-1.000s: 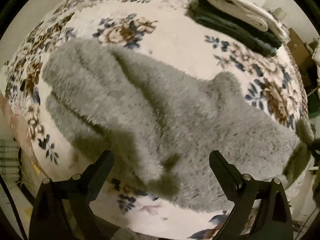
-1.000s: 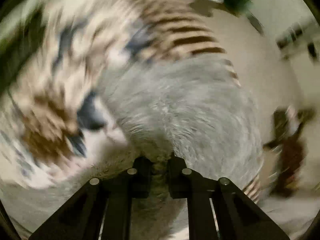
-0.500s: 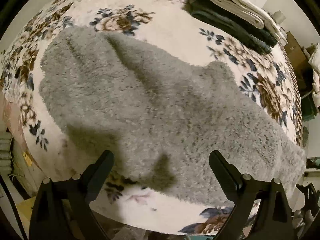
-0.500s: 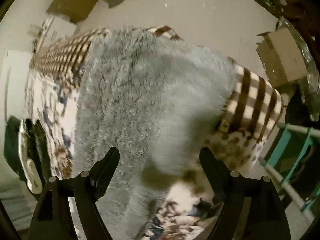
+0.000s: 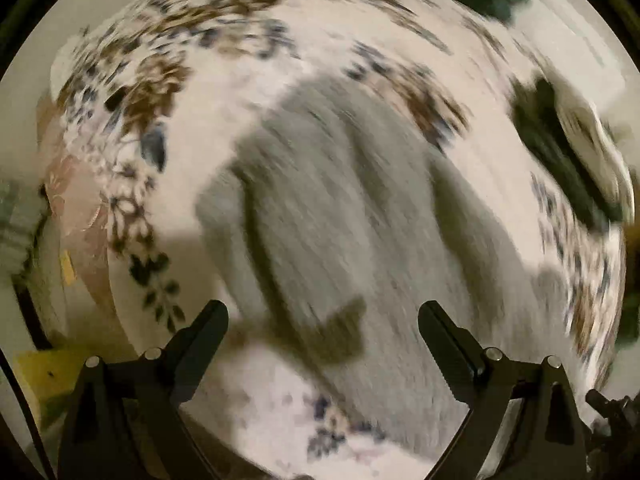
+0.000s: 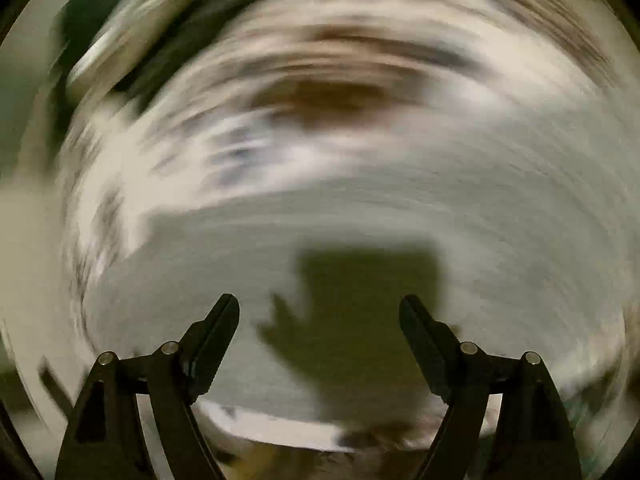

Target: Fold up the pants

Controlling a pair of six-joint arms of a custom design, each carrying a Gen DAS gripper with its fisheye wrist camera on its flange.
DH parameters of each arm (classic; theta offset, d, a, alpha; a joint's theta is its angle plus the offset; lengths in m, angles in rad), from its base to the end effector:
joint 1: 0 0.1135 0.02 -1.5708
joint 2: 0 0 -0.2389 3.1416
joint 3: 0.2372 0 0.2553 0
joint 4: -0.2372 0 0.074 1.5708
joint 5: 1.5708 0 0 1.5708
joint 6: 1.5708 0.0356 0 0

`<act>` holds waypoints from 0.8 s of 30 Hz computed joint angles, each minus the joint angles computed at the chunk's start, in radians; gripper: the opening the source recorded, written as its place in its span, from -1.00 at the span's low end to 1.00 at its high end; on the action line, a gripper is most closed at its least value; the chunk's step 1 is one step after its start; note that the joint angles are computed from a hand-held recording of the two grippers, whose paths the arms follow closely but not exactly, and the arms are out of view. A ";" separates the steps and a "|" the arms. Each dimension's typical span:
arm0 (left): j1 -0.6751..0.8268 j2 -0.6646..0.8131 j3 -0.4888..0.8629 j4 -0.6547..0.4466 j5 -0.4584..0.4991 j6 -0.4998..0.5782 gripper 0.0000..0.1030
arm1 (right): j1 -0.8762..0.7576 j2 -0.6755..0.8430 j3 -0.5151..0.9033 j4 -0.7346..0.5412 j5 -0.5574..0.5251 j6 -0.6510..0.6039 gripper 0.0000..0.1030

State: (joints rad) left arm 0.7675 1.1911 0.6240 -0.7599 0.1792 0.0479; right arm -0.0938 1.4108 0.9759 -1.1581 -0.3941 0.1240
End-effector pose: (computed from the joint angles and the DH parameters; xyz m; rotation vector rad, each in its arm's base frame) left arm 0.1478 0.1338 0.1469 -0.9727 2.6747 -0.0965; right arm 0.2302 -0.0079 0.1924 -0.3386 -3.0349 -0.6091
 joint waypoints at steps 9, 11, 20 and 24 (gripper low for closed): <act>0.129 0.633 0.368 0.134 0.280 -0.042 -0.59 | 0.562 0.758 0.772 -0.100 0.167 0.131 0.62; 0.164 0.602 0.333 0.151 0.302 0.000 -0.70 | 0.556 0.839 0.835 -0.137 0.168 0.180 -0.04; 0.398 0.638 0.275 0.081 0.250 0.206 -0.35 | 0.454 0.775 0.784 -0.059 -0.027 0.277 -0.52; 0.413 0.601 0.269 0.031 0.243 0.199 -0.06 | 0.395 0.741 0.762 -0.043 -0.018 0.287 0.31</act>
